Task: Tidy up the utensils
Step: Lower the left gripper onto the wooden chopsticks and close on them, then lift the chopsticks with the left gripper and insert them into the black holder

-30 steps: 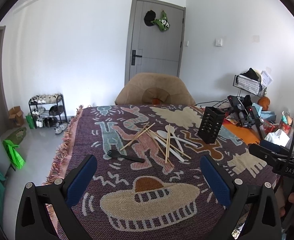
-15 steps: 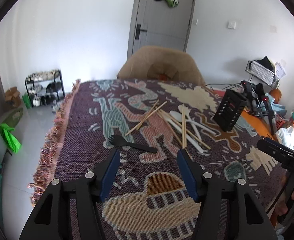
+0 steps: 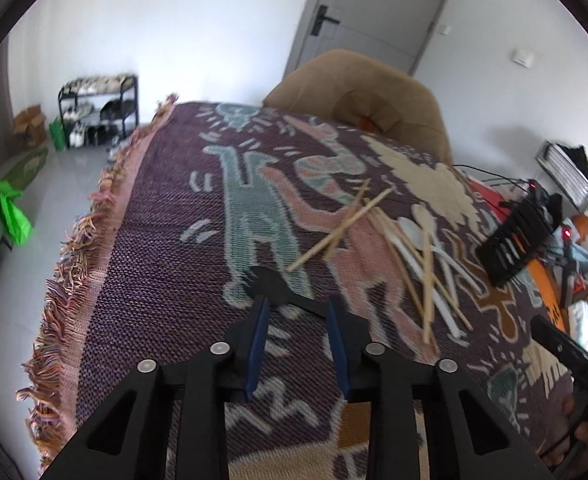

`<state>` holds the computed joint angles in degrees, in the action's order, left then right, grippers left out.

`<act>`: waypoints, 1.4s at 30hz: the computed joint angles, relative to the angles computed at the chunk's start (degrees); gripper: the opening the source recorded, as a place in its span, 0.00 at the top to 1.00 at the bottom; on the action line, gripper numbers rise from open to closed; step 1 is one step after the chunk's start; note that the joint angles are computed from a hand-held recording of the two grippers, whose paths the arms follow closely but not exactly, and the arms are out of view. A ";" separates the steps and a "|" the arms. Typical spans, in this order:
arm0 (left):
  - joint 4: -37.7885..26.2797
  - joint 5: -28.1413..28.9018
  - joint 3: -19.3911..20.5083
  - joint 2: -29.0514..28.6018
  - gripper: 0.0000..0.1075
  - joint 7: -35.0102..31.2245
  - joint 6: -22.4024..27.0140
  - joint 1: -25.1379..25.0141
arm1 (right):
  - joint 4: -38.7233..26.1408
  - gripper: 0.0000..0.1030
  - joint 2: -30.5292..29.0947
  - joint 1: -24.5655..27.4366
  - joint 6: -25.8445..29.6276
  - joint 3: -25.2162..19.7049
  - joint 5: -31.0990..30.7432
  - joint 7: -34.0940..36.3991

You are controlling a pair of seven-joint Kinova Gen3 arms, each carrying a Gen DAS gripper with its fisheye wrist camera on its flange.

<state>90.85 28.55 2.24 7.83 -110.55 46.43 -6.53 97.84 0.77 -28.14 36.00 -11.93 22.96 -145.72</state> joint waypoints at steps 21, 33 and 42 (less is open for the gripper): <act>-8.03 -2.37 2.33 10.18 0.94 7.24 3.30 -2.43 | -5.25 0.56 7.04 1.26 -0.52 1.67 -19.24 20.25; -1.36 10.91 1.72 2.26 0.99 -5.97 0.17 -6.81 | -11.88 0.77 13.26 -0.04 1.80 1.70 -27.65 27.52; 1.02 16.14 -1.35 -1.17 0.99 -12.03 -0.14 -7.23 | -20.34 0.77 18.11 -7.81 11.03 5.65 -16.01 16.70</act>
<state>91.87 44.69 0.89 6.66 -122.58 46.30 -13.77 77.50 18.88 -35.96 47.03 -6.28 6.95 -129.02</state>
